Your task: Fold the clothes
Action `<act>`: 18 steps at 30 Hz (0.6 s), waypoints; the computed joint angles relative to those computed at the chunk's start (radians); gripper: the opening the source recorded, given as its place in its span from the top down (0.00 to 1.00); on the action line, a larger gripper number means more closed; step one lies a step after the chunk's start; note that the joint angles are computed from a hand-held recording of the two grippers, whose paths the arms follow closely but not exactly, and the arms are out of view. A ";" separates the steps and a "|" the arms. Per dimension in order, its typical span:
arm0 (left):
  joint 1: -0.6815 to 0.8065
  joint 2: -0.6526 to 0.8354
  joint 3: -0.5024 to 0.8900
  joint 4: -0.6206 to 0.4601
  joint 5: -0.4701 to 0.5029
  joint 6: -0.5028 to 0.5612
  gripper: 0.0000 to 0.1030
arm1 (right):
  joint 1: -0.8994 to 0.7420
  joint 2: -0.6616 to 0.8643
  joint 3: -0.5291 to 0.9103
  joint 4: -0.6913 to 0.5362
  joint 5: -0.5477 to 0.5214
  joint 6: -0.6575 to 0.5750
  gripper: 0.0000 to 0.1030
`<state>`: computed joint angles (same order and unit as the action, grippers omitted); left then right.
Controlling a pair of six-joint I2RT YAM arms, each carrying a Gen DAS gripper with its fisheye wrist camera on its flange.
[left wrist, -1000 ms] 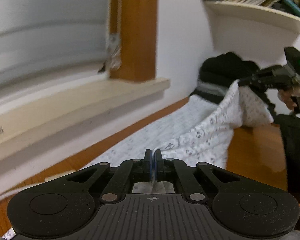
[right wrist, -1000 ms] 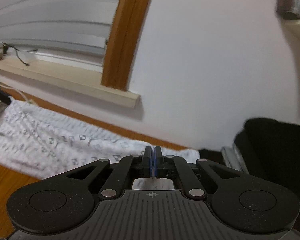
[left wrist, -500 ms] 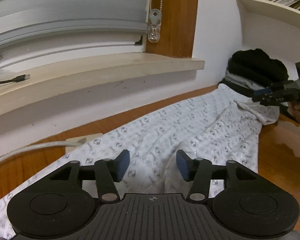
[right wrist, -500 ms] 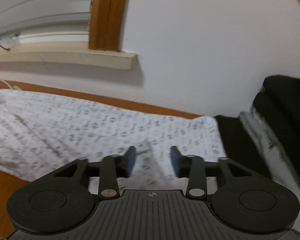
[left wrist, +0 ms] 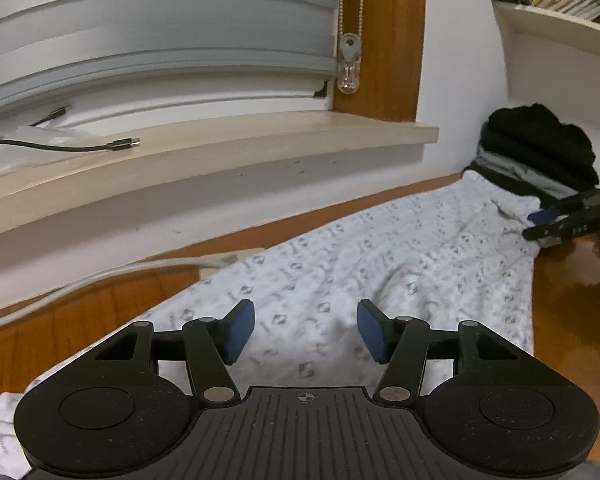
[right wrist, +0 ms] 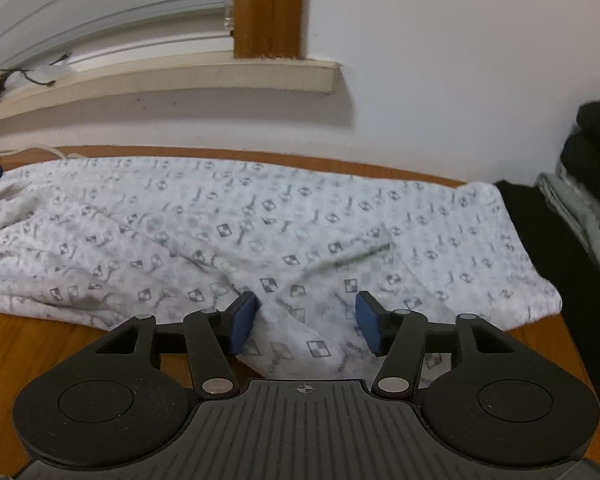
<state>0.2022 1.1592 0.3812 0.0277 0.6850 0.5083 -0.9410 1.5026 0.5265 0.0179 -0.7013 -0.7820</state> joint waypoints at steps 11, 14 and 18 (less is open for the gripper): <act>0.115 0.077 0.081 -0.172 0.063 0.205 0.47 | -0.287 -0.211 -0.075 0.063 -0.128 -0.079 0.94; 0.106 0.120 0.105 -0.210 0.062 0.261 0.44 | -0.338 -0.191 -0.088 0.142 -0.120 -0.066 0.94; 0.084 0.162 0.110 -0.203 0.052 0.278 0.50 | -0.377 -0.185 -0.111 0.284 -0.131 0.009 0.94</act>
<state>0.2857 1.3207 0.4910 -0.1757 0.7366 0.7865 -1.3180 1.3177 0.4150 0.3023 -0.8320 -0.7732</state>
